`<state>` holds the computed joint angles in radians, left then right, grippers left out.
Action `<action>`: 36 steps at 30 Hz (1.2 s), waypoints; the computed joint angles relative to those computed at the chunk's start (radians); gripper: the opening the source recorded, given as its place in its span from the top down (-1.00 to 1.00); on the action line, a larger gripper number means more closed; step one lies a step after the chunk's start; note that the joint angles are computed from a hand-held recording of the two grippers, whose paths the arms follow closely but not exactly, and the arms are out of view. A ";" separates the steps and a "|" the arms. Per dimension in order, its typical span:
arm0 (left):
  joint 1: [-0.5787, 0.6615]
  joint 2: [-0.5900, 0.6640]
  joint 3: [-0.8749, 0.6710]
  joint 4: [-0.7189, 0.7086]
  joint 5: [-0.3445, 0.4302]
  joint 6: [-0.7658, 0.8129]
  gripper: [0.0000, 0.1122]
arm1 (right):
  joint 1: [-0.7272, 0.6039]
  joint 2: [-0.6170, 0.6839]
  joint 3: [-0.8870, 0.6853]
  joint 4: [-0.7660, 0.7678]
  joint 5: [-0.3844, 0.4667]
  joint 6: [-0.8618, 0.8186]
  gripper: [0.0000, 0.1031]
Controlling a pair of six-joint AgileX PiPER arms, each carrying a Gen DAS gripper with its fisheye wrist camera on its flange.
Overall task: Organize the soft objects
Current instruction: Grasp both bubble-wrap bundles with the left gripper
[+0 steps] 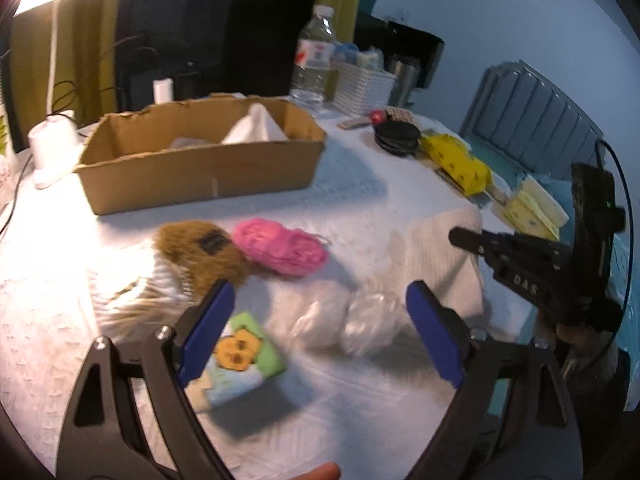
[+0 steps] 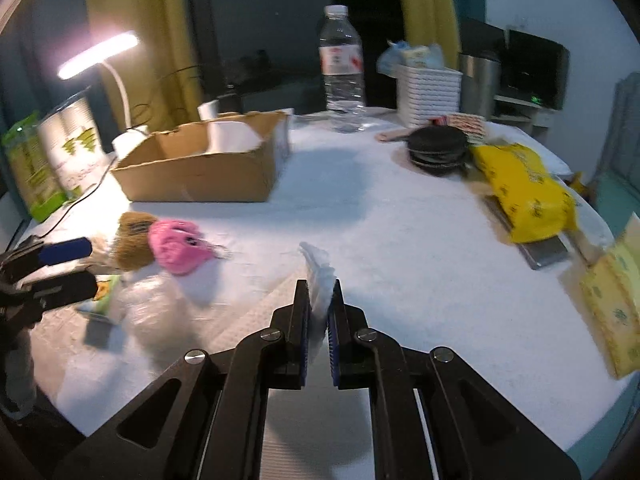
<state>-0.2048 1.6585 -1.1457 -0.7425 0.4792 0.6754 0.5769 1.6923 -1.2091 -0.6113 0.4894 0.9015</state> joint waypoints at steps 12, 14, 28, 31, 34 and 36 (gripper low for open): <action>-0.057 0.112 -0.093 0.107 0.049 -0.098 -0.58 | 0.001 0.075 -0.058 0.098 0.010 -0.147 -0.11; -0.067 0.128 -0.106 0.155 0.052 -0.139 -0.58 | 0.008 0.105 -0.085 0.119 0.030 -0.177 -0.11; -0.120 0.175 -0.124 0.313 0.013 -0.231 -0.17 | 0.100 0.159 -0.099 -0.113 0.121 -0.093 -0.02; -0.108 0.168 -0.116 0.259 0.020 -0.178 -0.12 | 0.104 0.156 -0.097 -0.125 0.127 -0.092 0.32; -0.100 0.152 -0.101 0.217 0.019 -0.136 -0.10 | 0.095 0.149 -0.093 -0.125 0.133 -0.089 0.60; -0.098 0.134 -0.087 0.196 0.016 -0.111 -0.10 | 0.080 0.134 -0.079 -0.109 0.121 -0.097 0.68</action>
